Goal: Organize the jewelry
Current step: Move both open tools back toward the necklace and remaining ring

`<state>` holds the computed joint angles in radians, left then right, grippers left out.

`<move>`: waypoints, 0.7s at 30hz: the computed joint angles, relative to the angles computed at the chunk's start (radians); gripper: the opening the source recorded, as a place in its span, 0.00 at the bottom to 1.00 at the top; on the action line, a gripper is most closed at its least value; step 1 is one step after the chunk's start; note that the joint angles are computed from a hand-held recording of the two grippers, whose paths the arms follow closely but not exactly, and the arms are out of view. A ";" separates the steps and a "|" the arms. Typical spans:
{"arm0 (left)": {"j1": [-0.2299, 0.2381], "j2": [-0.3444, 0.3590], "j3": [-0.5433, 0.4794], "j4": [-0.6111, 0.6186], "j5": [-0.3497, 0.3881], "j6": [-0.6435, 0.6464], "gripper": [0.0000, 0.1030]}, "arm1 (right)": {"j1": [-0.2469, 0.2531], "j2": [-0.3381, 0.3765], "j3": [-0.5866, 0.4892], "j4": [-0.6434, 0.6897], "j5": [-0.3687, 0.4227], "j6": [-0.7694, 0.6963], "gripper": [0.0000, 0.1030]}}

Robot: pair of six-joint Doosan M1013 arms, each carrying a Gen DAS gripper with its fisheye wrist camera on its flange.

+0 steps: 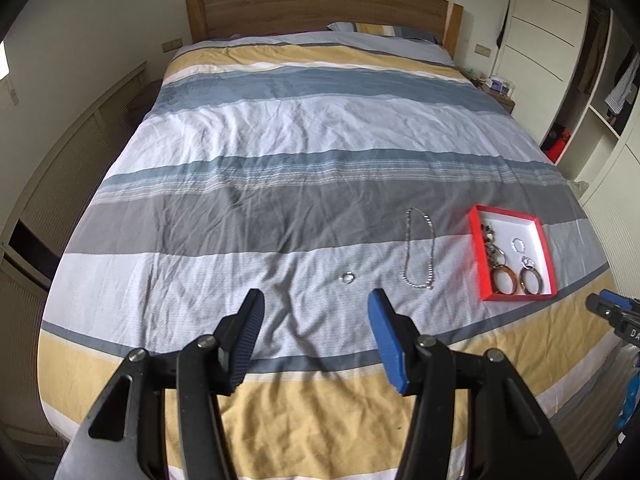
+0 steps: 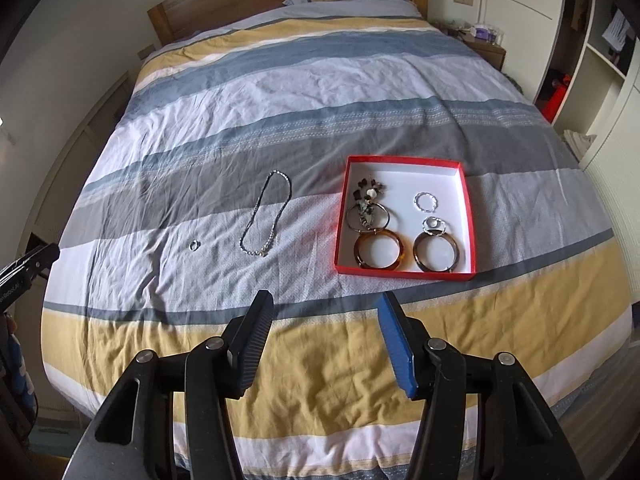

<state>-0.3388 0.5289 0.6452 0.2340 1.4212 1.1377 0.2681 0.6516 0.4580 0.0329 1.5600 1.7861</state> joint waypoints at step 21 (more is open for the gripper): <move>0.080 -0.101 0.149 -0.085 -0.119 0.094 0.57 | 0.092 -0.065 0.046 -0.136 0.003 0.135 0.57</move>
